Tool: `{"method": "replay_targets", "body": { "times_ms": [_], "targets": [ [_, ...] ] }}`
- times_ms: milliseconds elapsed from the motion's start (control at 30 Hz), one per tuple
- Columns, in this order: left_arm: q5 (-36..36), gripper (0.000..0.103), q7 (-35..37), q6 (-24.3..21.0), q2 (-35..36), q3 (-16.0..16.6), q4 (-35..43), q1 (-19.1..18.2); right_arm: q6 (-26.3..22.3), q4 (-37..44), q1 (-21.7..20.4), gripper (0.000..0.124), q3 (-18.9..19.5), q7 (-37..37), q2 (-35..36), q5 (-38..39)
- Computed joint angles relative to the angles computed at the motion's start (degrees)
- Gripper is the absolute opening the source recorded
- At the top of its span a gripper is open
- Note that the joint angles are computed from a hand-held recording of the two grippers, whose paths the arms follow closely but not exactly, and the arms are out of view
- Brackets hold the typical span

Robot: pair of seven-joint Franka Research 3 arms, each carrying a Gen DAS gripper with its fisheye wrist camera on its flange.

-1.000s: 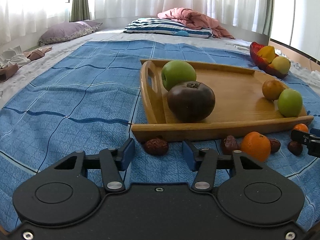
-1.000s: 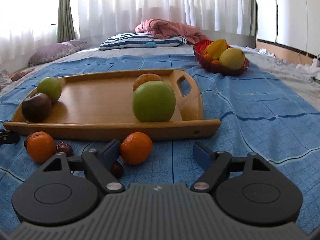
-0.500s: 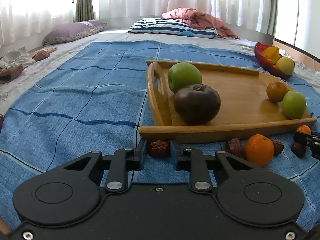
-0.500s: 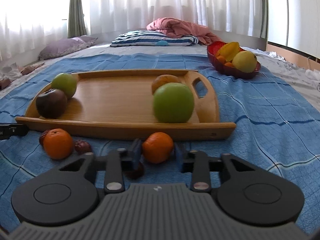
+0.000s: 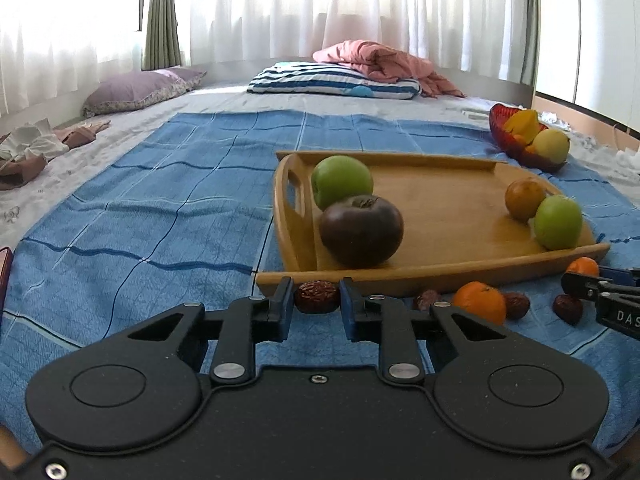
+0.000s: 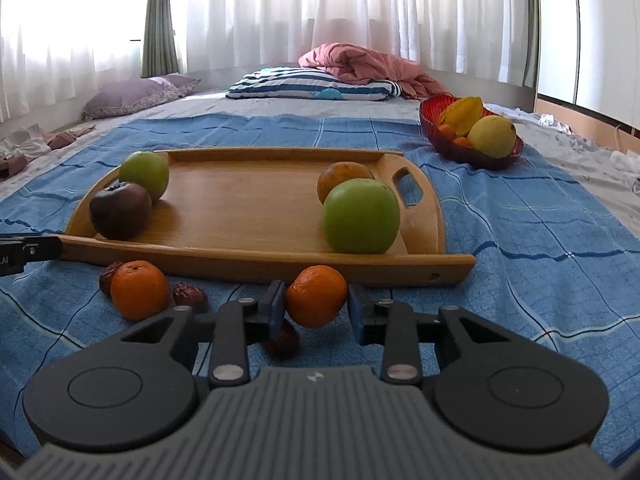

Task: Organize fruits
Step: 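Close the left tool on a brown date while the right tool closes on a small tangerine, then lift and carry the date with the left tool while the right tool carries the tangerine over the tray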

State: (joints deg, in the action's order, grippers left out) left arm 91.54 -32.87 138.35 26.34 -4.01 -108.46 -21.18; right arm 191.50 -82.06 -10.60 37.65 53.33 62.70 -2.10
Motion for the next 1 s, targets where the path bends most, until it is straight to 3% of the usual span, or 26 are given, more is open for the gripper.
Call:
{"method": "replay_targets", "body": {
  "times_ms": [533,1000],
  "targets": [
    [-1.3,0.023,3.7,-1.7,0.4,-0.2,1.9,-0.8,0.4,0.1,-1.4,0.038,2.5,0.9,0.5,-1.6],
    [-3.1,0.023,8.3,0.9,2.9,1.1,7.4,-1.8,-0.2,1.8,-1.7,0.038,4.1,0.9,1.3,-2.3]
  ]
}}
